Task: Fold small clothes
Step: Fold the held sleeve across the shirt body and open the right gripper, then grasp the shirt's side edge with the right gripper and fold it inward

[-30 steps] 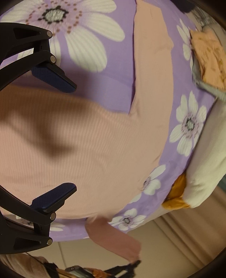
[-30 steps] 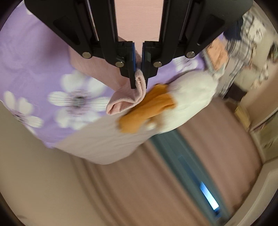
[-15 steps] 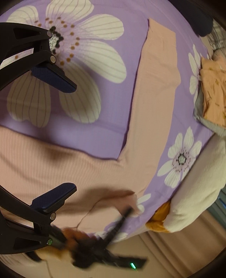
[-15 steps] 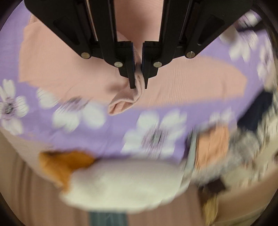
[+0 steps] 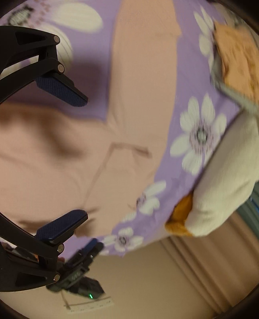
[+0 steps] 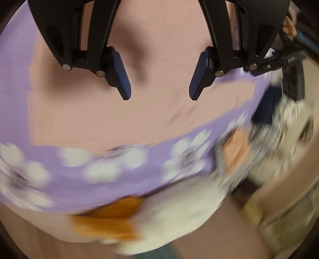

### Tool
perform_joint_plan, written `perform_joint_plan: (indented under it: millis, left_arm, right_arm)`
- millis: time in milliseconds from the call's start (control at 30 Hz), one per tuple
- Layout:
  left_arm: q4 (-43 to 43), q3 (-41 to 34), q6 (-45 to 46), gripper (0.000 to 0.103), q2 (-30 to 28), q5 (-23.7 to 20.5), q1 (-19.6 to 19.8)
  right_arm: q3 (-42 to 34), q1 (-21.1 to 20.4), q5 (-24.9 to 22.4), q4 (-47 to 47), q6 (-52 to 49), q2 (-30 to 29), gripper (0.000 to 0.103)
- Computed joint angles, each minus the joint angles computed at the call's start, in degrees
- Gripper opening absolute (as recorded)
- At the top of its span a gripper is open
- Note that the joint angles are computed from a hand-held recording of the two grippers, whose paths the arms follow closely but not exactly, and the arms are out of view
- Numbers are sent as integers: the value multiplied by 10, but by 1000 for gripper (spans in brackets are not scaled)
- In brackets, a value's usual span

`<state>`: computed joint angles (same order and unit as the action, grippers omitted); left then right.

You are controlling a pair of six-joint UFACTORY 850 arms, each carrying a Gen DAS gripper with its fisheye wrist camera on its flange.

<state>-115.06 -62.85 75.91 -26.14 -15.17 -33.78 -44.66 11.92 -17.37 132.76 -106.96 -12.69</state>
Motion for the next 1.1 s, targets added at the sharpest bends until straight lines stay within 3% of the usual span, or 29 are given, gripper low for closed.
perform_joint_plan:
  millis: [67,167,233,300,433,467,567,600,700,867,933,1000,1100]
  left_arm:
    - [20,-40,-11,102,-31,-28,-2]
    - [52,-98,-39,101,-77,-51,-7]
    - [65,-129,-57,89,-101,-45,-11]
    - [100,-158,-100,81,-127,-52,-10]
    - [200,-193,-207,80,-158,-31,-11]
    - [222,-198,-228,80,-163,-30,-11]
    - [269,-206,-270,80,-171,-33,-9]
    - [282,-207,-279,80,-171,-30,-10]
    - [315,-213,-293,80,-174,-33,-12]
    - [426,-236,-386,80,-191,-22,-20]
    - [427,-233,-382,80,-189,-22,-20]
    - [438,-234,-392,80,-188,-27,-18]
    - [429,-231,-384,80,-187,-32,-15]
  right_arm:
    - [25,-45,16,50,-5,10,62]
    - [48,-110,-12,54,44,4,53]
    - [53,-135,-29,73,41,-11,46]
    - [48,-149,-49,49,75,-32,44]
    - [23,-156,-104,12,107,-79,42]
    - [11,-156,-112,-6,126,-93,39]
    - [-10,-163,-144,-64,177,-120,8]
    - [-6,-165,-130,-67,171,-111,6]
    - [12,-176,-153,-20,111,-98,5]
    - [-2,-189,-115,-82,188,-124,5]
    - [5,-185,-109,-37,158,-113,10]
    - [12,-173,-67,24,103,-93,12]
    - [42,-157,-95,52,31,-46,12]
